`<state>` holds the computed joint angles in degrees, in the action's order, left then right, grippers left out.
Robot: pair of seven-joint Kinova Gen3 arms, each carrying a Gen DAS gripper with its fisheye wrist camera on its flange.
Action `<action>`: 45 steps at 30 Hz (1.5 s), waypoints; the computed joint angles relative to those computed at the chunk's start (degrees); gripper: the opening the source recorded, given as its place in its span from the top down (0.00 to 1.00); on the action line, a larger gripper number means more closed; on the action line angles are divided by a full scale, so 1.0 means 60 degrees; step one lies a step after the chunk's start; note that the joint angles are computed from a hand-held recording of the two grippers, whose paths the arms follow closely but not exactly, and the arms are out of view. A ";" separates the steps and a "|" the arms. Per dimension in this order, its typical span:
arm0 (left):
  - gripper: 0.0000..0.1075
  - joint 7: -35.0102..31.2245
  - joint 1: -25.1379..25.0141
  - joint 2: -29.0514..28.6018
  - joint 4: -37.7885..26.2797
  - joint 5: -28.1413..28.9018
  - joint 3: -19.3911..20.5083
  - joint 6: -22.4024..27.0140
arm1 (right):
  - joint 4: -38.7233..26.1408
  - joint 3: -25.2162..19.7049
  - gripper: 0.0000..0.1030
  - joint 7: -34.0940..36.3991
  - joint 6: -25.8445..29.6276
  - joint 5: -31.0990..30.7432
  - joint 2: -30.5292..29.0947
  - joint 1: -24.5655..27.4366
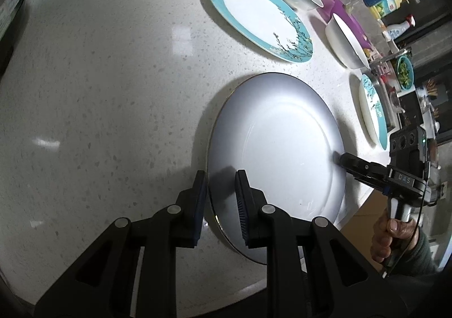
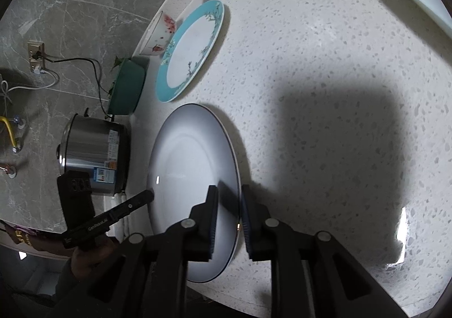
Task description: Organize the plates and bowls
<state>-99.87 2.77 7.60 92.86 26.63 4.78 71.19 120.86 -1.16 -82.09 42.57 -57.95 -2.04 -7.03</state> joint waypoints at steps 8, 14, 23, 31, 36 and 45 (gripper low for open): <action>0.04 -0.0470 -0.0731 -0.1217 0.0673 0.1614 -0.0644 -0.0933 | 0.1016 0.1067 0.00 0.1605 0.0145 -0.1556 -0.1592 0.0124; 0.04 0.1175 -0.0218 -0.1530 0.0219 0.0818 -0.0335 -0.1193 | 0.1310 0.1743 0.00 0.2895 0.1219 -0.2666 -0.1743 0.0494; 0.04 0.4396 0.1135 -0.1394 -0.0673 -0.1349 0.0503 -0.1244 | -0.0153 0.2143 0.00 0.4225 0.2815 -0.2657 -0.0773 0.1673; 0.05 0.3539 0.1236 0.1041 -0.3519 -0.2503 0.0364 -0.0717 | -0.2796 0.0966 0.00 0.3327 0.2438 -0.1514 0.1153 0.2023; 0.06 0.2494 0.1111 0.2719 -0.5295 -0.2521 0.0458 -0.0375 | -0.3764 0.0310 0.00 0.2060 0.1662 -0.0649 0.2189 0.1989; 0.07 0.1104 0.1188 0.4339 -0.6933 -0.2519 0.0557 0.0653 | -0.4594 -0.0633 0.02 0.0827 0.1212 0.0469 0.3574 0.2157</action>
<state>-93.24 9.89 33.64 51.26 11.51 8.12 75.10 93.30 -4.96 -77.13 49.84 -55.14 19.40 5.91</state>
